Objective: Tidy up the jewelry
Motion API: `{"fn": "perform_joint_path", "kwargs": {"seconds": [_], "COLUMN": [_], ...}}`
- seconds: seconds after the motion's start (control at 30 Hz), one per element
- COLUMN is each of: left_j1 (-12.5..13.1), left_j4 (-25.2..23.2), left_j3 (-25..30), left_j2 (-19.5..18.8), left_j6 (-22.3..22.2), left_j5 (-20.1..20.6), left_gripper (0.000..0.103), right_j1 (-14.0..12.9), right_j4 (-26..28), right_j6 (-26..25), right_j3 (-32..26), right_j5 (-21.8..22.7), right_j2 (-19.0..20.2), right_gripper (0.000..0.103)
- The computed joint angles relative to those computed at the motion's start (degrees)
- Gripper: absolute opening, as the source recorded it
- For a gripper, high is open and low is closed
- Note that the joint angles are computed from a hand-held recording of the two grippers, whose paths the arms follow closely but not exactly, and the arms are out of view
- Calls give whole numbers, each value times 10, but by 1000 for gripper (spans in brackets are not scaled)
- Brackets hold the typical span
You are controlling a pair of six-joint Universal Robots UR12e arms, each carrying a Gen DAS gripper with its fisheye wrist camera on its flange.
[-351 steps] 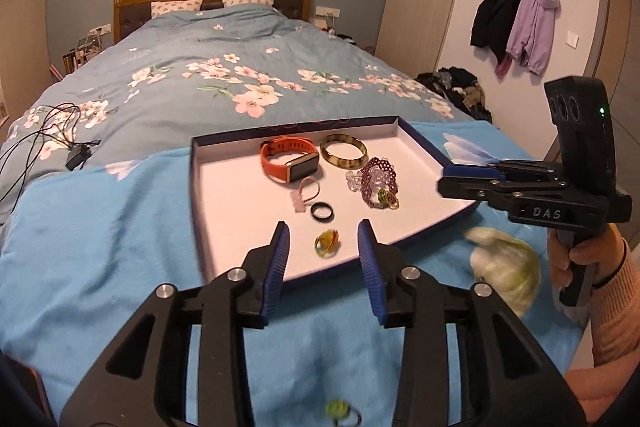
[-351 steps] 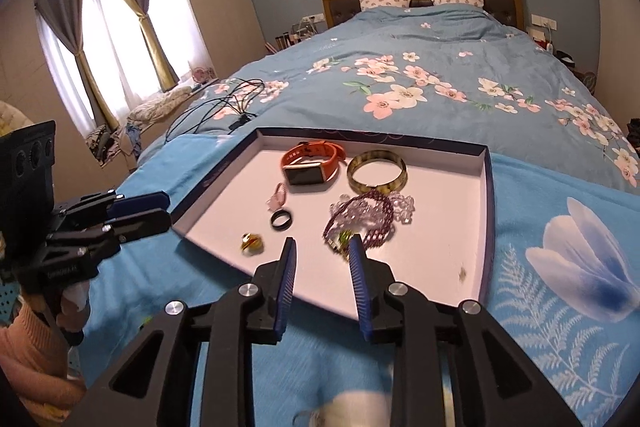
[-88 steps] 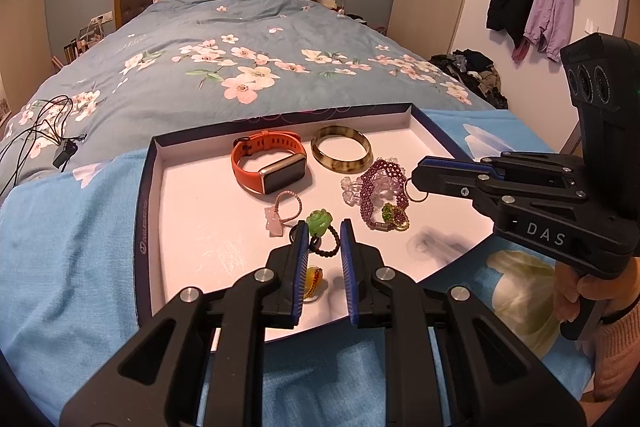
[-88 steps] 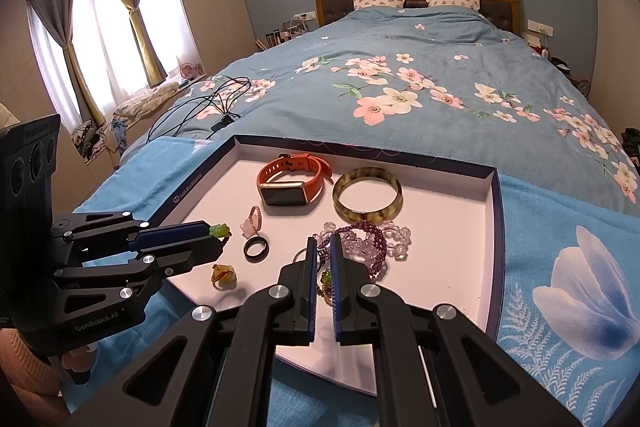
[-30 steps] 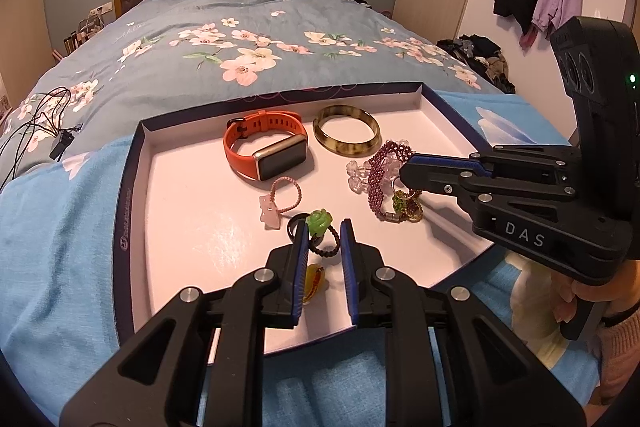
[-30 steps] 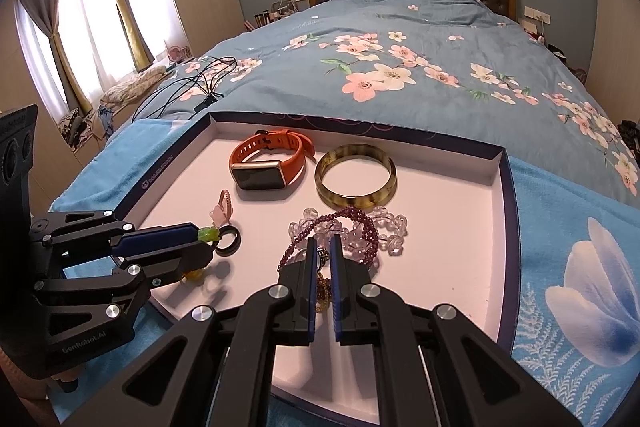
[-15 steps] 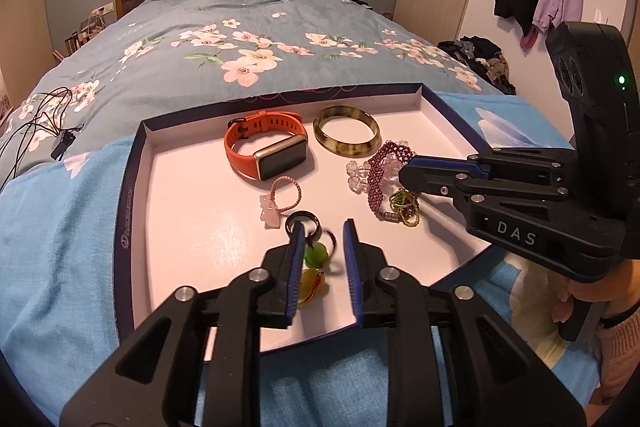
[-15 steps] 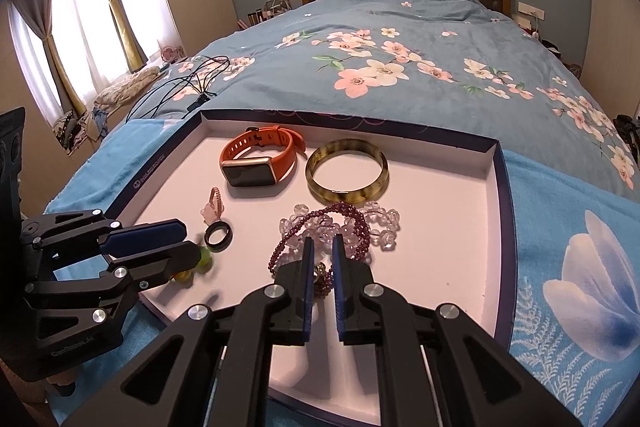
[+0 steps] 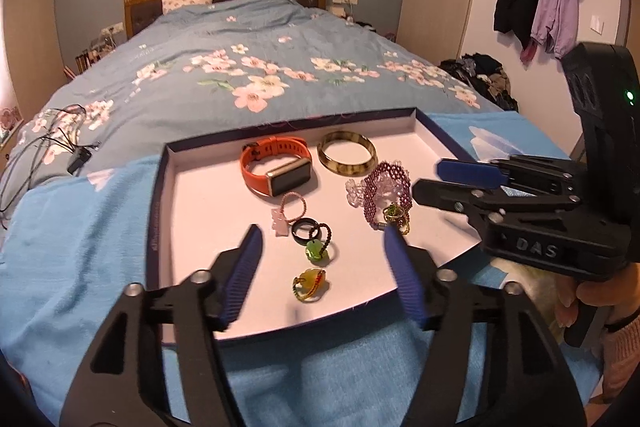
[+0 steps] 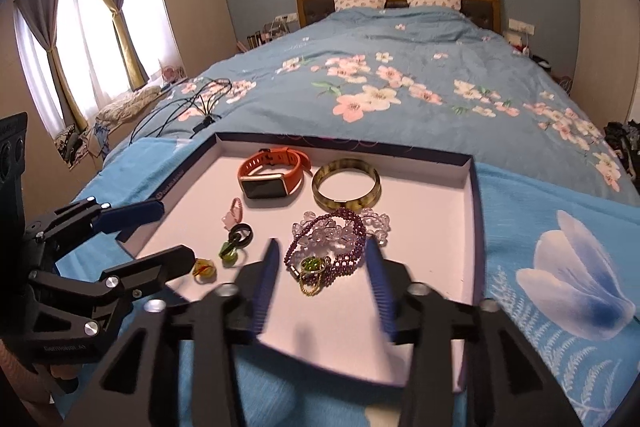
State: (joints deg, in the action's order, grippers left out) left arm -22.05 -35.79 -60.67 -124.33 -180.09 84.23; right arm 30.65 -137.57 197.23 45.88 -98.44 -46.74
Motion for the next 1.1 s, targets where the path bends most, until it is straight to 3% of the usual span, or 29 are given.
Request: {"fn": "perform_joint_path", "kwargs": {"seconds": [0.1,0.2,0.37,0.6,0.83,1.1], "left_j1": [-2,-5,-11,-22,-31,-39], "left_j4": [30,68,127,190,272,319], "left_j3": [-22,-45,-85,-138,-190,-235], "left_j2": [13,27,49,79,104,131], "left_j6": [-4,-2,1,-3,-4,-12], "left_j5": [12,35,65,110,167,197], "left_gripper": [88,98,98,98,98,98], "right_j1": [9,16,34,53,63,74], "right_j4": [-31,-56,-115,-182,-211,-228], "right_j6": [-7,-11,-30,-56,-25,-10], "right_j3": [28,49,88,128,162,183], "right_j5": [-35,-60,-126,-182,-193,-207], "right_j2": [-16,-27,-43,-58,-74,-83], "right_gripper": [64,77,96,96,96,96]}}
